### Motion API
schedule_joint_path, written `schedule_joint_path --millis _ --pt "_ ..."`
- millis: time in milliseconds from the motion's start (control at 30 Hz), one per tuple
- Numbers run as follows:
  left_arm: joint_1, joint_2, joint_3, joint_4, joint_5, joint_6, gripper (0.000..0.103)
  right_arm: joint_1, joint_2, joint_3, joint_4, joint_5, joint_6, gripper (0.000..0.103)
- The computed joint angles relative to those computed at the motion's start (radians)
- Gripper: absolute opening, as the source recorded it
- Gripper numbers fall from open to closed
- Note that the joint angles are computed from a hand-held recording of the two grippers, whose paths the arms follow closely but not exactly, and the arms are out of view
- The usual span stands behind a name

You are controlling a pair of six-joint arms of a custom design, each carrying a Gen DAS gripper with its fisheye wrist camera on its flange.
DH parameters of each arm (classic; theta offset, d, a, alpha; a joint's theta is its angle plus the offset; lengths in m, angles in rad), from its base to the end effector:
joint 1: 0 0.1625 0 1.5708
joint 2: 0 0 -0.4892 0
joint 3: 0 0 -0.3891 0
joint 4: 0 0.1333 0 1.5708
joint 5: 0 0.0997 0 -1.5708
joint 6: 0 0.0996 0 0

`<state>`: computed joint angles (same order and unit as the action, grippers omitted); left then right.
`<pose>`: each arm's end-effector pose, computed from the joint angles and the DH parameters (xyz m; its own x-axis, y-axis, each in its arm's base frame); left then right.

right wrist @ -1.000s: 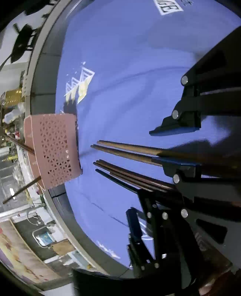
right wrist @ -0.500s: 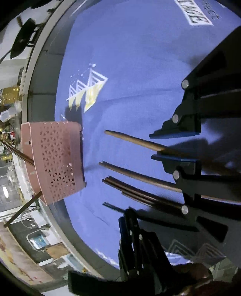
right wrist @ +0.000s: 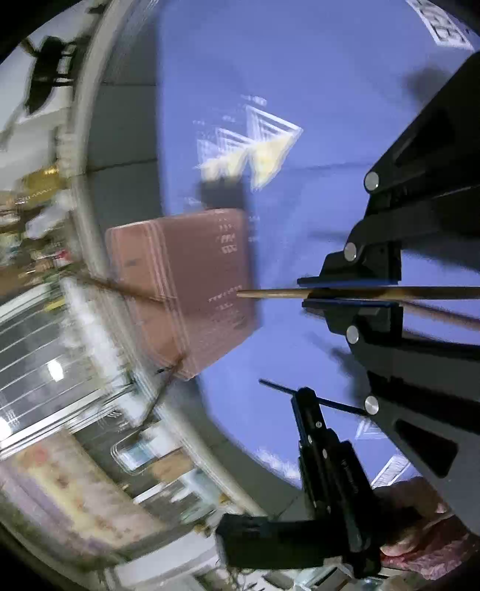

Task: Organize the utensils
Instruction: 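Lift both chopsticks and lower them into the pink basket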

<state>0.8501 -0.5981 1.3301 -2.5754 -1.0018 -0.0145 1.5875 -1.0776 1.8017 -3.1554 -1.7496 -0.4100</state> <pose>-0.3956 -0.7337 0.1239 -0.7378 0.4364 -0.5149 0.6249 0.7300 -0.2767 0.1266 -0.6604 0.3473 -0.9001 -0.1513 0.4086 -0.4031 0.6451 -0.6491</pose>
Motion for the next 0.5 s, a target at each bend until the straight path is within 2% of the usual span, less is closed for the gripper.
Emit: schedule_joint_path --millis 133,300,367,500 --pt "-0.026 -0.071 0.063 -0.164 -0.010 0.052 0.004 0.023 -0.038 0.050 -0.159 0.076 -0.036 0.006" --pt "-0.065 -0.124 0.135 -0.344 0.023 0.149 0.004 0.046 -0.030 0.069 -0.323 0.085 -0.074 0.006" --pt "-0.076 -0.130 0.155 -0.387 0.033 0.177 0.004 0.050 -0.019 0.066 -0.344 0.079 -0.077 0.006" --pt "-0.081 -0.123 0.163 -0.393 0.046 0.202 0.004 0.048 -0.012 0.061 -0.325 0.054 -0.082 0.006"
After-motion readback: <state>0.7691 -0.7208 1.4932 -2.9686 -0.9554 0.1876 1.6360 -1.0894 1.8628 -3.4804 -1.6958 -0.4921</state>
